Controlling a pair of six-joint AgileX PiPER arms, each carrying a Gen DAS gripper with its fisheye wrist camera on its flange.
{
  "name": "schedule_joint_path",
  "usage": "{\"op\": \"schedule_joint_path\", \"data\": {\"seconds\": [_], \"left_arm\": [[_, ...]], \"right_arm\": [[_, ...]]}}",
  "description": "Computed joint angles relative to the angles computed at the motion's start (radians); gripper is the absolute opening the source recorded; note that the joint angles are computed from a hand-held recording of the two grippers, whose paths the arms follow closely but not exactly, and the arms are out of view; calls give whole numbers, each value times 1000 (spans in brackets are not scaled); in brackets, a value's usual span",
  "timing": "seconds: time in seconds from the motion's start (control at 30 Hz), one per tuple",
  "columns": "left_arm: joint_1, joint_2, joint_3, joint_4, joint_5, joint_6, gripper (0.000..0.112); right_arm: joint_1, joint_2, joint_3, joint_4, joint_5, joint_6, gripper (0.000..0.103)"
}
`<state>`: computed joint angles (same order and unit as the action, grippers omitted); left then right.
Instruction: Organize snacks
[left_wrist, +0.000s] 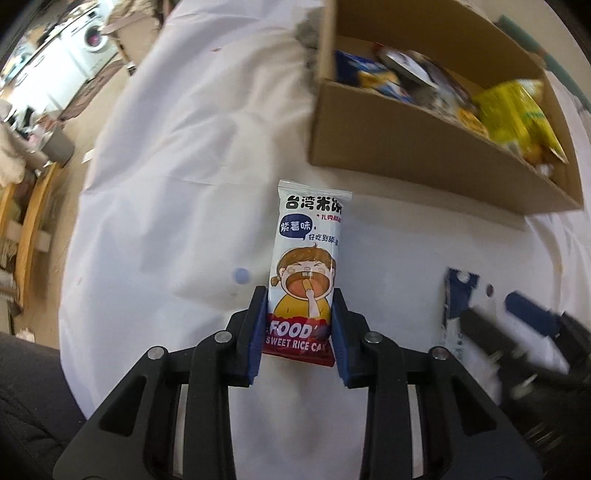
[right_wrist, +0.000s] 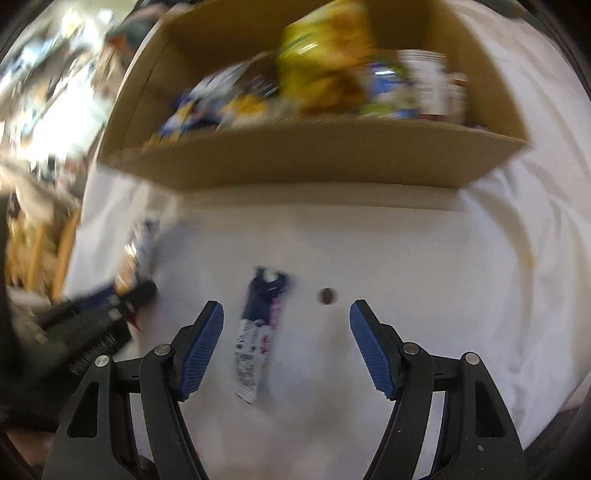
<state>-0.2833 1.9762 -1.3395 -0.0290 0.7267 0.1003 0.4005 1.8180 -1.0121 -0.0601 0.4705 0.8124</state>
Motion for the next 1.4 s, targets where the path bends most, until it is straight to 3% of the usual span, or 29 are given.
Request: {"op": "schedule_joint_path", "data": {"seconds": [0.07, 0.2, 0.27, 0.3, 0.33, 0.4, 0.6, 0.93, 0.97, 1.07, 1.2, 1.27, 1.4], "left_arm": [[7, 3, -5, -6, 7, -8, 28], [9, -9, 9, -7, 15, -13, 28], [-3, -28, 28, -4, 20, -25, 28], [-2, -11, -3, -10, 29, -20, 28], [-6, -10, -2, -12, 34, -22, 28], [29, 30, -40, -48, 29, 42, 28], [28, 12, -13, -55, -1, 83, 28], [24, 11, 13, -24, -33, 79, 28], [20, 10, 15, -20, -38, 73, 28], [17, -4, 25, -21, -44, 64, 28], [68, -25, -93, -191, 148, 164, 28], [67, -58, -128, -206, 153, 195, 28], [72, -9, -318, -238, 281, 238, 26]], "right_arm": [[25, 44, -34, -5, 17, 4, 74], [126, 117, -128, -237, 150, 149, 74], [138, 118, -129, -267, 161, 157, 73], [137, 116, -126, -276, 168, 158, 65], [140, 114, -128, -288, 181, 169, 46], [118, 94, -104, -267, 165, 158, 19], [18, -47, 51, -203, 13, 185, 19], [-16, -125, 114, -199, -21, 182, 19], [11, -136, 99, -212, 9, 215, 19], [29, -147, 113, -234, -8, 263, 19], [17, -273, 144, -234, 22, 251, 19], [12, -341, 141, -280, 60, 256, 19], [-26, -435, 117, -330, 125, 227, 19]]}}
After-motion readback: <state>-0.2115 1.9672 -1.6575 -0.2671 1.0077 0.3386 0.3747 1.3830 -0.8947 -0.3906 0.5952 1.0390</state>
